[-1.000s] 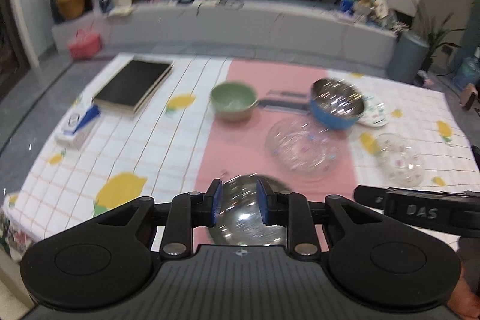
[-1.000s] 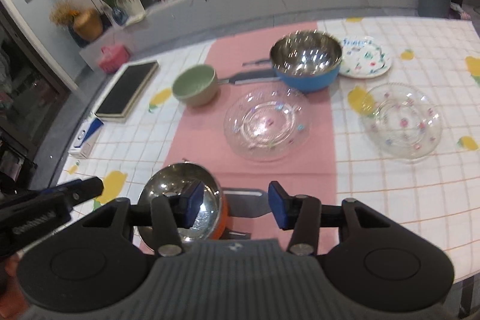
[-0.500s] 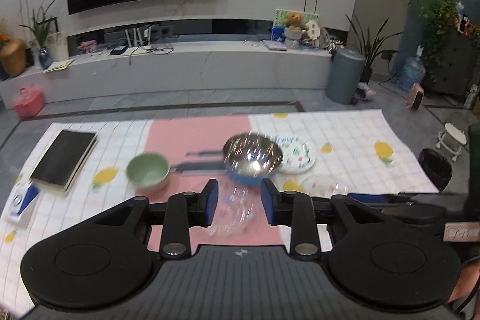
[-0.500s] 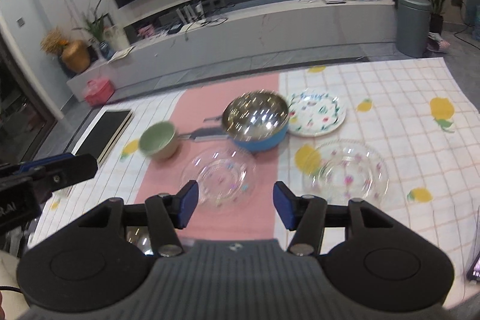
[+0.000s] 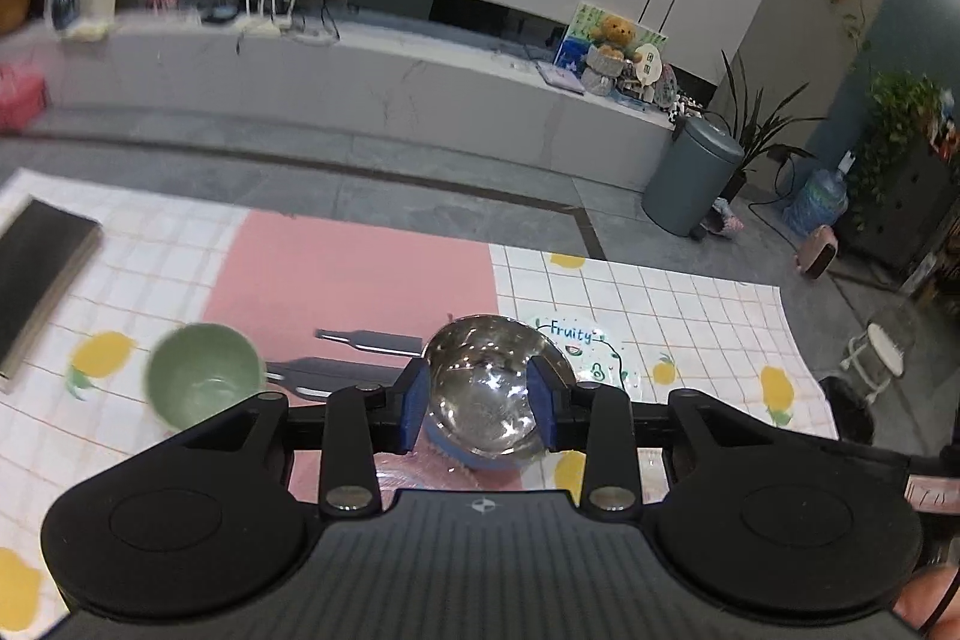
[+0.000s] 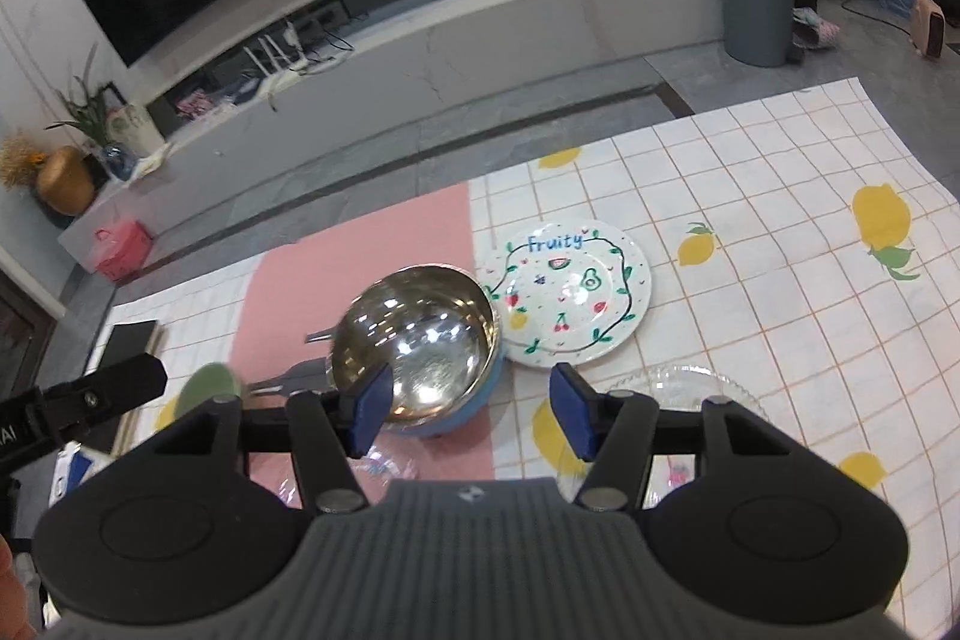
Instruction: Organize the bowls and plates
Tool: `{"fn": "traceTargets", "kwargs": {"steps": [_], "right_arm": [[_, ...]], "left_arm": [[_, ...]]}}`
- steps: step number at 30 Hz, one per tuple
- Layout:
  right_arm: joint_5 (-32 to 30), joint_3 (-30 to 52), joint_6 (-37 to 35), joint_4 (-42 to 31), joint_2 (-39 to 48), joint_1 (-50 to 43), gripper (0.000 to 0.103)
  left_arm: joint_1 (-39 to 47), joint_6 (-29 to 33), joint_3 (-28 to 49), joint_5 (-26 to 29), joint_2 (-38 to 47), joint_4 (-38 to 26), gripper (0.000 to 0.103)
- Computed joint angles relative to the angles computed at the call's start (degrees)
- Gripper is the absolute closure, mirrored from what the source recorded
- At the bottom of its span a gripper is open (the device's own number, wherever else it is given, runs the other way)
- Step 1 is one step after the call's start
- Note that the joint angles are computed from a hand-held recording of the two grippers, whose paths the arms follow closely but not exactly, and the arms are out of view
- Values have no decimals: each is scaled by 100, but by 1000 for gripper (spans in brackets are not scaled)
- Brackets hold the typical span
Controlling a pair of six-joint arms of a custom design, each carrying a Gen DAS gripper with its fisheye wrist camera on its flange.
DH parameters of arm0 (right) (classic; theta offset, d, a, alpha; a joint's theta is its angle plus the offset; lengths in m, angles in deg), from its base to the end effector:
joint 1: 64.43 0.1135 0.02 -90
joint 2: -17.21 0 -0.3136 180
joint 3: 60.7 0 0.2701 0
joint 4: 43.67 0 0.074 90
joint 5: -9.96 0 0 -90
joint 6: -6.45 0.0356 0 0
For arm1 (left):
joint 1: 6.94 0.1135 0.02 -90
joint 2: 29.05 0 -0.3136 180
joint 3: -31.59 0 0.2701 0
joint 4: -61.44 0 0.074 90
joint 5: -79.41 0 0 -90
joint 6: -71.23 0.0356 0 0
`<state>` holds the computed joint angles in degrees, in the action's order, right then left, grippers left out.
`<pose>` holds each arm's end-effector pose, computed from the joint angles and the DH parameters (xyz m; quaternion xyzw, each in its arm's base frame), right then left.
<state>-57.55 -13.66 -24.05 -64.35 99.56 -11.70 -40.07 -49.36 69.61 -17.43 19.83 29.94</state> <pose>0.1673 0.1974 0.1796 0.1123 0.9329 0.1342 0.3147 0.1362 -0.0838 0.2252 -0.0038 0.9135 -0.1664 0.3712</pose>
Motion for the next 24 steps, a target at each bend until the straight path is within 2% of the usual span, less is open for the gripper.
{"fn": "traceTargets", "kwargs": {"steps": [5,11,17,24], "right_arm": [[-514,311,-142,467,1000,-524,46],[-713,787,104,452,2043,-783,53],[-925,916,245,584,2461,-905,60],[-1067,900,280,806,2600,-891,74]], "left_arm": [[384,177,-57,196,1298,889,62],[592,210,18,388,2779,1736,62],[755,368,281,595,3514,1767,62],[817,578,455,529,3847,1562,63]]}}
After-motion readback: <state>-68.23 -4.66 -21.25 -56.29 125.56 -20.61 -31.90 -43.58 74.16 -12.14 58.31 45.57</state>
